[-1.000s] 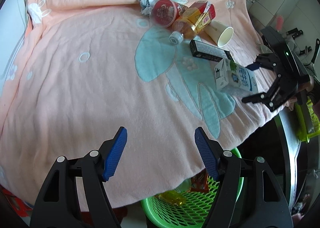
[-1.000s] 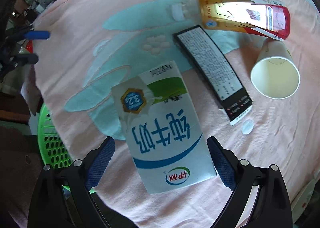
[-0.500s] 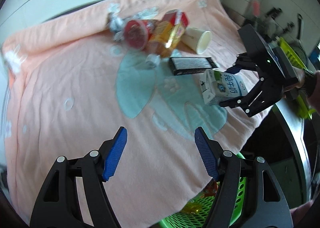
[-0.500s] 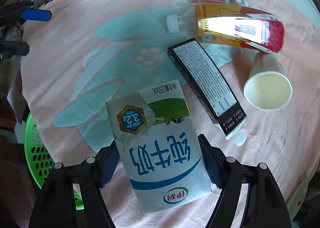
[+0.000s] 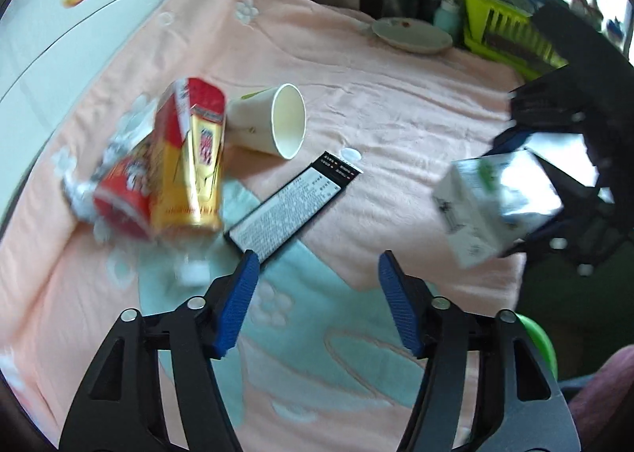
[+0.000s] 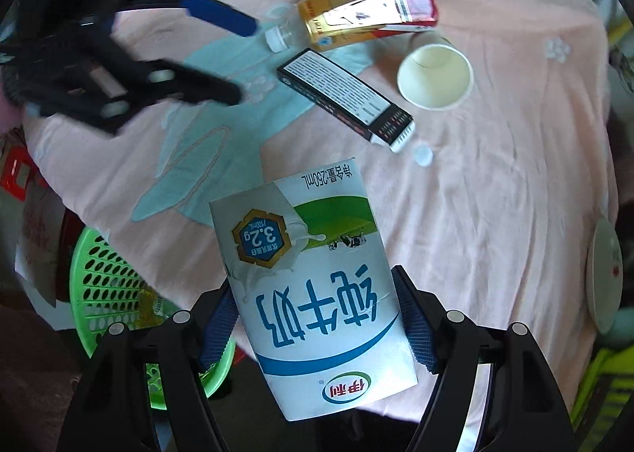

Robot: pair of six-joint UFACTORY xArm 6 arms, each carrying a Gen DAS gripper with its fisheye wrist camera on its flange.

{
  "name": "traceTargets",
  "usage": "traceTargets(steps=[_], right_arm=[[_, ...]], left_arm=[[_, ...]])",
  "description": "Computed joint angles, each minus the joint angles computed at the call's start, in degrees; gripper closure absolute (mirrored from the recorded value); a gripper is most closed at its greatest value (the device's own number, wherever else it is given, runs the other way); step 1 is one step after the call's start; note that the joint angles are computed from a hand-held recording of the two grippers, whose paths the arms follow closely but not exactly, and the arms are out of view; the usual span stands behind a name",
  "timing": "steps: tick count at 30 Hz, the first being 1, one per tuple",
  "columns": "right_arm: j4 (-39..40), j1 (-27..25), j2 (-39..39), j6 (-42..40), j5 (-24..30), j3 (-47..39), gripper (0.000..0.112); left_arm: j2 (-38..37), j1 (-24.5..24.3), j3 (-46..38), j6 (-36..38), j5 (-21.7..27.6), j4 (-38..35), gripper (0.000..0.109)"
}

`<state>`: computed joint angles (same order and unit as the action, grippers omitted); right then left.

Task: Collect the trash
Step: 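Grasp the black-and-white box with the left tool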

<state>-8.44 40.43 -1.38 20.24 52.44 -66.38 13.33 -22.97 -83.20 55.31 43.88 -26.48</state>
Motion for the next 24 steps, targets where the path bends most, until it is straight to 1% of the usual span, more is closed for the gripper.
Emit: traceTargets(steps=[2, 6, 8, 10, 13, 15, 17, 19, 20, 21, 23, 24], right_arm=[[-0.14, 0.21, -1.32, 1.92, 0.45, 0.34, 0.042], [-0.59, 0.83, -4.22, 5.5, 1.21, 2.15, 0.042], [-0.41, 1.3, -5.36, 6.6, 1.66, 2.81, 0.042], [-0.6, 1.51, -4.81, 7.77, 1.78, 2.33, 0.042], [-0.64, 2.17, -5.32, 9.5, 1.63, 3.1, 0.042], [-0.03, 2.38, -6.22, 9.91, 1.44, 4.15, 0.042], [-0.07, 2.69, -6.6, 10.55, 1.68, 4.55, 0.042], [0.15, 2.89, -7.11, 10.87, 1.39, 5.18, 0.042], [0.11, 2.95, -7.18, 11.04, 1.46, 5.26, 0.042], [0.38, 2.94, -7.29, 10.95, 1.32, 5.43, 0.042], [0.26, 2.98, -7.4, 11.36, 1.2, 5.66, 0.042], [0.46, 2.96, -7.51, 11.41, 1.14, 5.81, 0.042]], left_arm=[[4.2, -0.75, -5.14, 0.59, 1.88, 1.28, 0.053], [11.11, -1.45, -14.01, 2.09, 5.85, 2.94, 0.054], [13.85, -1.91, -17.11, 1.84, 5.76, 5.02, 0.054], [16.6, -1.97, -20.72, 2.5, 8.35, 5.26, 0.054], [20.73, -2.16, -26.05, 1.98, 11.17, 8.15, 0.054], [21.58, -2.46, -26.66, 2.18, 9.96, 9.27, 0.054], [23.51, -2.36, -29.66, 2.05, 12.06, 9.35, 0.052], [23.81, -2.62, -29.81, 2.08, 11.23, 10.28, 0.052], [24.2, -2.59, -30.62, 2.03, 11.98, 10.29, 0.053], [25.16, -2.5, -32.34, 2.49, 13.49, 9.48, 0.051], [25.28, -2.72, -32.59, 2.49, 13.17, 9.89, 0.042], [25.97, -2.8, -33.54, 1.73, 13.41, 10.52, 0.042]])
